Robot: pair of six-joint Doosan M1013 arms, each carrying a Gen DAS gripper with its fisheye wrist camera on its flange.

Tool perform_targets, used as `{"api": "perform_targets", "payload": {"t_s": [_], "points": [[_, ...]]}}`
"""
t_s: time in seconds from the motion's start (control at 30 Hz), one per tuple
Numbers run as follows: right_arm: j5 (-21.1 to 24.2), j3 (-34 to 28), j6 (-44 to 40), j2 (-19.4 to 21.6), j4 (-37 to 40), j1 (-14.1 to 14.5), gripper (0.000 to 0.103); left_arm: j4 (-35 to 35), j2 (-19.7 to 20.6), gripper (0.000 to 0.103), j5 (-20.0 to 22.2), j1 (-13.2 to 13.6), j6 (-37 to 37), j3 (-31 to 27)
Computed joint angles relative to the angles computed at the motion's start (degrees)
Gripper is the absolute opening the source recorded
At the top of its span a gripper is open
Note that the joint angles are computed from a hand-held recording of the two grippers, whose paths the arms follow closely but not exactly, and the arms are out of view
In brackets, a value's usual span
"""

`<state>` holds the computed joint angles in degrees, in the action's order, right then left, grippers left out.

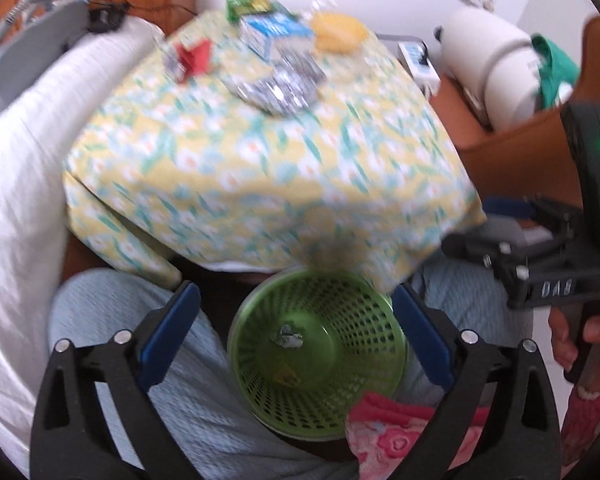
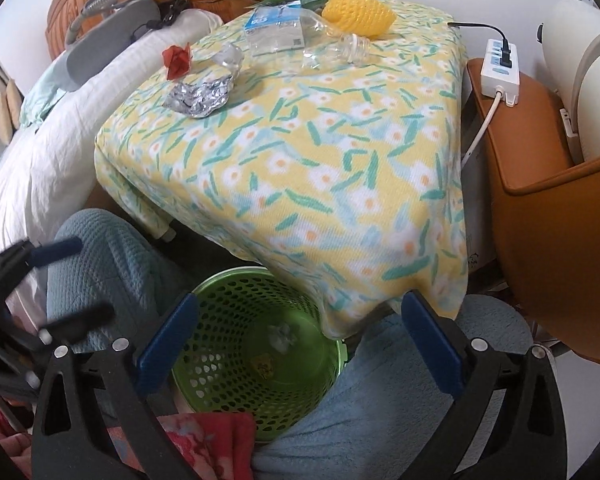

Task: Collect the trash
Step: 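Grasp the red-and-silver foil wrapper with left gripper while right moves to the blister pack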

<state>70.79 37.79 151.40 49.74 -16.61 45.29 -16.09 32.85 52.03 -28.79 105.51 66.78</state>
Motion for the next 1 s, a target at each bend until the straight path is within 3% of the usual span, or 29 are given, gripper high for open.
{"api": "perform_targets", "payload": {"t_s": [0.2, 0.4, 0.57, 0.7, 0.83, 1.0], "points": [[0.07, -1.72, 0.62, 0.40, -2.97, -0.22, 0.100, 5.86, 2.84, 0.095, -3.12, 0.68, -7.62, -7.02], [2.19, -8.54, -0.36, 2.89, -8.14, -1.05, 0.100, 8.38, 8.47, 0.095, -3.23, 0.84, -13.48, -17.87], [4.93, -17.56, -2.63, 6.88, -10.54, -2.30, 0.100, 11.55, 14.86, 0.095, 1.63, 0.40, -16.83, -28.79], [6.10, -23.27, -2.90, 9.61, -11.03, -3.57, 0.100, 12.85, 21.51, 0.095, 9.06, 0.37, -19.81, -39.89], [4.92, -23.45, -0.85, 9.83, -10.57, -4.66, 0.100, 14.09, 27.74, 0.093, 15.91, 0.58, -21.82, -50.68], [6.07, -24.75, -0.81, 10.89, -9.52, -5.18, 0.100, 14.12, 30.71, 0.078, 18.83, 0.62, -21.42, -55.81]]}}
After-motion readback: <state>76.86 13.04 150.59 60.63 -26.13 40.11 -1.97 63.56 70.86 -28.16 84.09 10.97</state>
